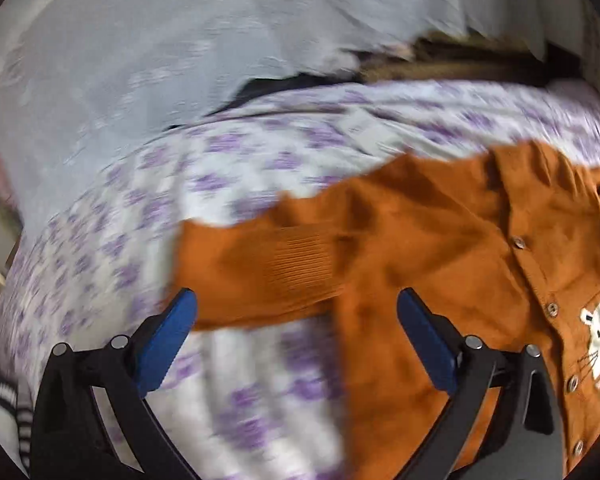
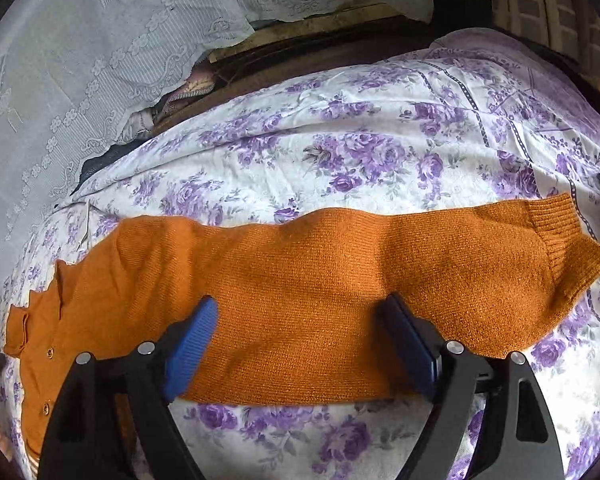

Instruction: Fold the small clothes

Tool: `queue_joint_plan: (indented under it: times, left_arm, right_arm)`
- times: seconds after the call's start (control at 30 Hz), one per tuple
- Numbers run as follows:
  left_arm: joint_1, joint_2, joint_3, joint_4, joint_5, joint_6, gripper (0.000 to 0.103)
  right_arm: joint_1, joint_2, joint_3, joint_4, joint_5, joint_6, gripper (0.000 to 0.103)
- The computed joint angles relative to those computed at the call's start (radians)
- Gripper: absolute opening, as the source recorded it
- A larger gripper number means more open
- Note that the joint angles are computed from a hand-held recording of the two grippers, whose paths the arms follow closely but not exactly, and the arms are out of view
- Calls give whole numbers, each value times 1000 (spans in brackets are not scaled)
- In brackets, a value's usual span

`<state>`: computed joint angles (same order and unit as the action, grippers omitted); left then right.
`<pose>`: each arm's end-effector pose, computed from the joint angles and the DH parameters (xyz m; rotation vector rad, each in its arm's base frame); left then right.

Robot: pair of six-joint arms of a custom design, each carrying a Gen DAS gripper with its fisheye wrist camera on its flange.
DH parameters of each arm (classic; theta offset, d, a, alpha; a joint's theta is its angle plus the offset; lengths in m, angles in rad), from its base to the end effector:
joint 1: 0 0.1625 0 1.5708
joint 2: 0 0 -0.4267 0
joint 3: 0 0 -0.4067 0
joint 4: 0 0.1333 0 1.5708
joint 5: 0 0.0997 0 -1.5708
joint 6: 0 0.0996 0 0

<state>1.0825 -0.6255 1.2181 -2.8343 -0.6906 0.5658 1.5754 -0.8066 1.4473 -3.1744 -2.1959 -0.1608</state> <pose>-0.1901 -0.8058 0.1975 0.7755 2.0335 -0.7090 0.0784 -0.7442 0.2632 -0.1912 -2.2555 1.1063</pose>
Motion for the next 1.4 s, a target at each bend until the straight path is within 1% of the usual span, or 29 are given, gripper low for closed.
queue_joint_plan:
  times: [0.07, 0.1, 0.13, 0.17, 0.2, 0.23, 0.27, 0.3, 0.37, 0.43, 0.53, 0.6, 0.63, 0.73, 0.8, 0.87, 0.9, 0.93, 0.97, 1.0, 1.03, 1.07, 1.13, 1.17, 1.23, 1.27, 1.3, 1.37, 1.4]
  left_arm:
    - [-2, 75, -75, -39, 79, 39, 97]
    - [6, 110, -132, -18, 101, 29, 97]
    - [19, 121, -168, 43, 100, -20, 91]
    - [32, 118, -194, 125, 95, -85, 80]
    - [56, 104, -217, 230, 48, -177, 56]
    - [76, 59, -200, 315, -41, -266, 45]
    - [86, 32, -199, 358, -90, -314, 28]
    - [93, 17, -199, 359, -98, -321, 10]
    - [105, -27, -187, 377, -158, -353, 10]
    - [116, -68, -171, 330, -139, -361, 10]
    - [142, -97, -187, 274, -51, -382, 10]
    - [174, -76, -255, 251, 52, -398, 11]
    - [197, -55, -308, 282, 85, -417, 11]
    - [254, -23, -412, 479, 162, -597, 11]
    - [269, -47, -393, 458, 108, -625, 12]
    - [256, -82, -346, 409, 75, -637, 20]
    - [240, -103, -306, 343, 49, -601, 30]
    - [218, -116, -271, 276, 31, -544, 47]
    - [193, -119, -245, 222, 11, -478, 57]
    - [175, -115, -238, 204, -11, -432, 76]
    - [157, -113, -226, 199, -36, -392, 87]
    - [139, -106, -216, 208, -60, -366, 89]
    - [106, -60, -248, 312, -121, -366, 89]
    - [95, -32, -273, 371, -144, -388, 89]
    - [78, 58, -378, 513, -182, -435, 89]
    - [72, 99, -423, 555, -183, -438, 89]
    - [65, 153, -484, 597, -175, -431, 89]
    - [64, 247, -595, 686, -164, -428, 89]
    - [69, 302, -647, 710, -121, -426, 93]
  right_arm:
    - [-4, -7, 10, -4, 12, 3, 86]
    - [-4, -9, 13, -6, 16, 4, 86]
    - [-5, -10, 14, -7, 18, 6, 86]
    - [-6, -11, 17, -9, 22, 8, 86]
    - [-6, -13, 20, -11, 24, 9, 86]
    - [-6, -14, 22, -13, 26, 12, 86]
    - [-6, -17, 25, -15, 29, 13, 86]
    - [-7, -19, 28, -15, 31, 14, 86]
    - [-7, -23, 34, -16, 33, 15, 86]
    - [-7, -24, 36, -16, 34, 15, 86]
    - [-7, -23, 34, -15, 32, 15, 86]
    - [-6, -22, 32, -14, 28, 14, 86]
    - [-6, -21, 32, -14, 26, 14, 86]
    - [-3, -24, 35, -11, 16, 9, 87]
    - [-1, -25, 36, -7, 8, 8, 87]
    - [9, -21, 30, -13, -24, -4, 85]
    - [19, -13, 23, -32, -51, -16, 84]
    - [32, -4, 19, -57, -66, -38, 84]
    - [46, 1, 14, -63, -41, -76, 84]
    - [57, 8, 3, -52, -21, -100, 84]
    - [73, 24, -19, -35, -10, -124, 84]
    - [91, 50, -57, -1, -5, -143, 84]
    - [115, 110, -158, 119, 18, -140, 83]
    - [120, 139, -206, 172, 24, -129, 75]
    - [126, 206, -318, 276, 20, -99, 53]
    - [123, 245, -390, 352, 20, -69, 33]
    - [117, 273, -445, 425, 23, -32, 25]
    - [96, 322, -521, 517, 14, 25, 24]
    - [97, 325, -525, 501, 18, 4, 23]
